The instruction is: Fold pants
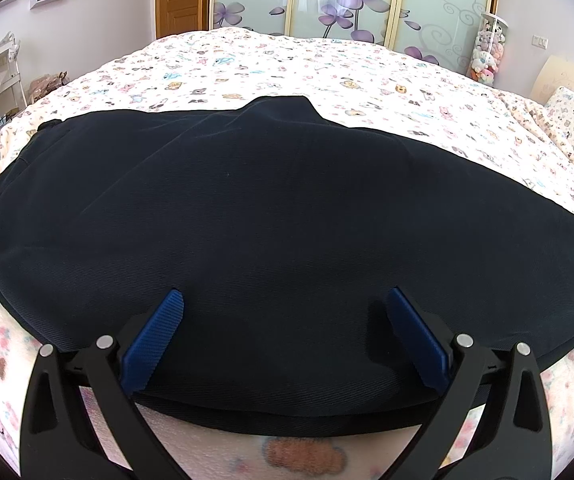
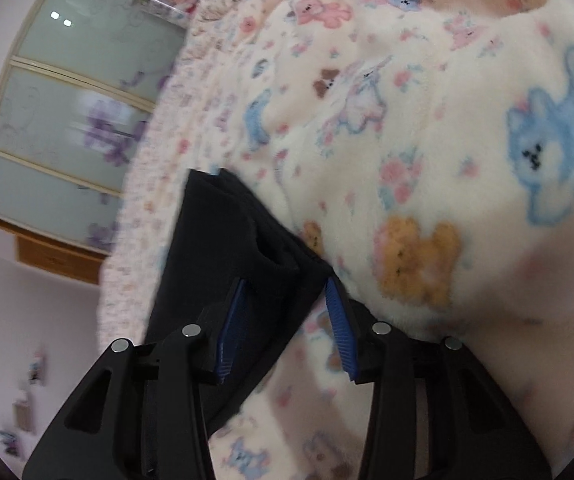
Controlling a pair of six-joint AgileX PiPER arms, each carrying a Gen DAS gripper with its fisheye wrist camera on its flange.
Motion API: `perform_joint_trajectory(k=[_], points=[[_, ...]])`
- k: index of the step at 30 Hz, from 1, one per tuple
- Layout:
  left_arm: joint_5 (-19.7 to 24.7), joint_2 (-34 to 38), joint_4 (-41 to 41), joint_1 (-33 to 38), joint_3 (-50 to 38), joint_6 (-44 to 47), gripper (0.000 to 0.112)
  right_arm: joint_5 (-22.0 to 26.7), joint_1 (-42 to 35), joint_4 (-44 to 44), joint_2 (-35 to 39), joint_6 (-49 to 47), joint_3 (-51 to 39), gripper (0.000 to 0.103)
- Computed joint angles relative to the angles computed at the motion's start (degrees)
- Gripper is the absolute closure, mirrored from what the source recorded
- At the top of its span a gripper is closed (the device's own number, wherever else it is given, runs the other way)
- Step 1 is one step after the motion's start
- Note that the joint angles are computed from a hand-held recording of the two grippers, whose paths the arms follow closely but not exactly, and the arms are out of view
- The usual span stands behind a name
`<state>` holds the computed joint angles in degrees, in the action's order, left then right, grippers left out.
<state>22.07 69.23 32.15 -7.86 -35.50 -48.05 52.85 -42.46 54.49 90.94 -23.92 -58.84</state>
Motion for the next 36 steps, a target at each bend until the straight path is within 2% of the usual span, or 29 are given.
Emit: perform_joint_trajectory(k=[4, 6, 7, 10, 13, 17, 22, 25, 29, 31, 33, 36], points=[[0.0, 0.0, 0.0, 0.0, 0.0, -0.1, 0.011, -5.1, 3.7, -3.9, -0.8, 4.8, 0.1, 0.060], [0.0, 0.0, 0.0, -0.1, 0.0, -0.1, 0.011, -7.2, 4.1, -2.9, -2.5, 2.7, 2.1, 0.064], [-0.2, -0.1, -0.2, 0.0, 0.1, 0.1, 0.011, -7.9, 3.9, -1.7, -3.2, 0.8, 3.0, 0.075], [-0.9, -0.3, -2.1, 0.8, 0.2, 2.0, 0.011, -8.8, 3.3, 4.9, -5.5, -6.7, 5.9, 0.083], [-1.2, -0.4, -3.0, 1.1, 0.3, 2.9, 0.011, -9.9, 4.3, 8.2, -8.5, -11.3, 6.4, 0.085], [-2.0, -0.8, -5.5, 2.1, 0.5, 5.6, 0.011, -11.0, 10.3, 9.3, -13.3, -13.3, 4.0, 0.086], [-3.7, -1.4, -11.6, 4.1, 0.9, 11.6, 0.011, -13.4, 26.7, 7.2, -17.5, -9.9, -0.5, 0.086], [-4.8, -1.9, -16.1, 5.4, 1.3, 15.9, 0.011, -16.9, 40.1, 5.9, -15.7, -7.8, -3.5, 0.086], [-6.0, -2.7, -23.2, 7.2, 1.9, 22.9, 0.011, -20.5, 56.4, 5.2, -7.7, -6.3, -7.9, 0.086], [-6.8, -3.4, -29.0, 8.8, 2.4, 28.5, 0.011, -22.7, 64.0, 0.0, -0.9, -2.2, -10.6, 0.086], [-7.4, -4.2, -34.6, 10.2, 3.0, 33.9, 0.011, -23.2, 67.9, -4.6, 4.0, 2.8, -12.0, 0.086], [-8.2, -5.4, -44.6, 12.9, 3.9, 43.3, 0.011, -24.8, 69.6, -2.8, 7.1, 3.9, -13.7, 0.086]])
